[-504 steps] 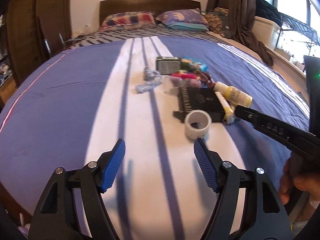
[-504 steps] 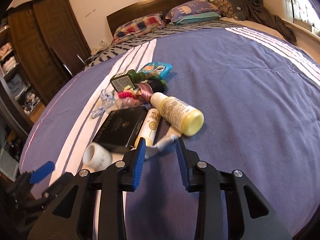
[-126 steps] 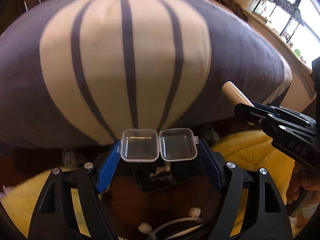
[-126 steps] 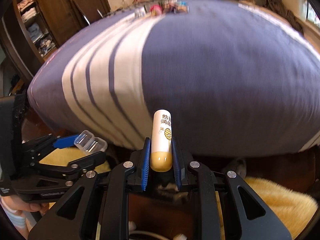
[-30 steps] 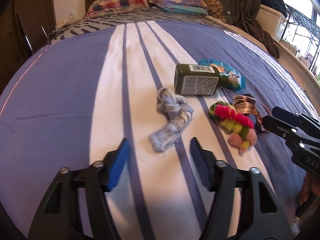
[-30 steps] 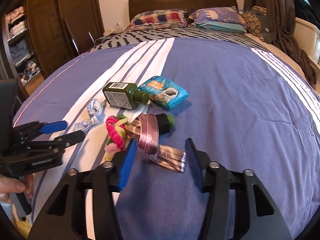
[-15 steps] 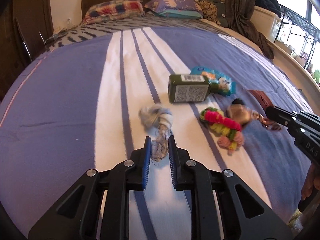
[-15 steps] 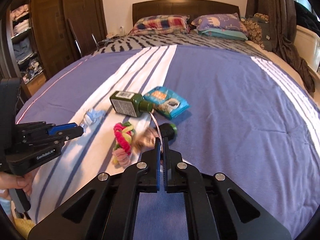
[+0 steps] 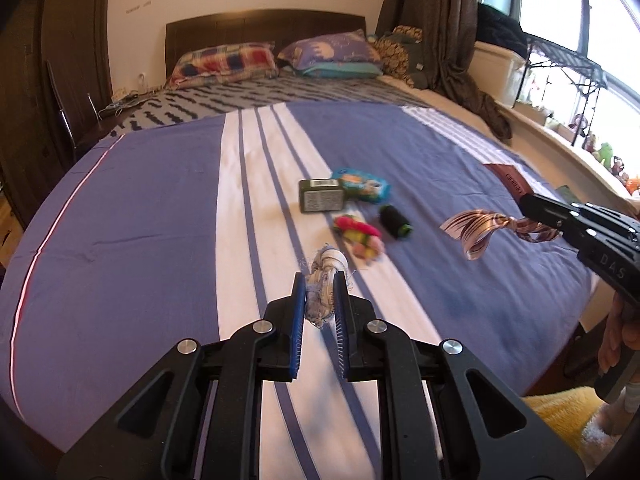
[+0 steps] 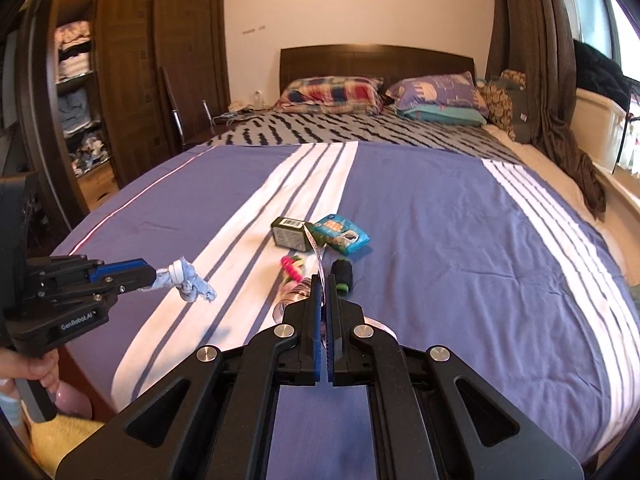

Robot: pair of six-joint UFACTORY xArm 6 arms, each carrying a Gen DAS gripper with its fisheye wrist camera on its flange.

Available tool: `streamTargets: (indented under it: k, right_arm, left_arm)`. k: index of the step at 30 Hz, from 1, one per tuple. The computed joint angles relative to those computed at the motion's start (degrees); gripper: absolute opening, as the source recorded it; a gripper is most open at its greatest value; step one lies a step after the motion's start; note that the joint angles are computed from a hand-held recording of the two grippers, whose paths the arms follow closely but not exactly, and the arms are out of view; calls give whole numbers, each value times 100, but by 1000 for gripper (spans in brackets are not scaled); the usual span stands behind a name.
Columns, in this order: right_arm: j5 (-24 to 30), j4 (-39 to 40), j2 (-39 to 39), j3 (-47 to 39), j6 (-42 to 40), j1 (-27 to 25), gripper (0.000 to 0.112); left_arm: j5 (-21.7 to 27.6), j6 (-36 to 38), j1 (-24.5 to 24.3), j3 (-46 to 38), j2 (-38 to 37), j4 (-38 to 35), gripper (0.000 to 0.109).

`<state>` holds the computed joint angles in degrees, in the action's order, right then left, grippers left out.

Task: Collect trash
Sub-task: 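Grasp the grey cloth with the left tool while the right grasps the pink ribbon, then lower both tools over the black bin and open both to drop the items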

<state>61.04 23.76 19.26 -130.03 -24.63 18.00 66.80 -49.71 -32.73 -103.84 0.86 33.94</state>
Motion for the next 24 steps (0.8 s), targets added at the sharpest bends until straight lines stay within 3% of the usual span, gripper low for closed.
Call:
streamTargets:
  k: [5, 11, 19, 24]
  right_arm:
    - [-511, 176, -1381, 1838, -497, -103, 3]
    - [-536, 494, -2463, 3135, -844, -296, 3]
    - [-389, 712, -3602, 4622, -1127, -574, 3]
    - [-447, 663, -4148, 5446, -1219, -602, 3]
  left_arm:
    - [382, -481, -714, 234, -350, 461, 13]
    - [621, -1169, -1456, 752, -741, 716, 13]
    - [459, -1974, -2162, 1537, -1078, 726, 13]
    - [232, -2279, -2328, 2042, -1250, 531, 13]
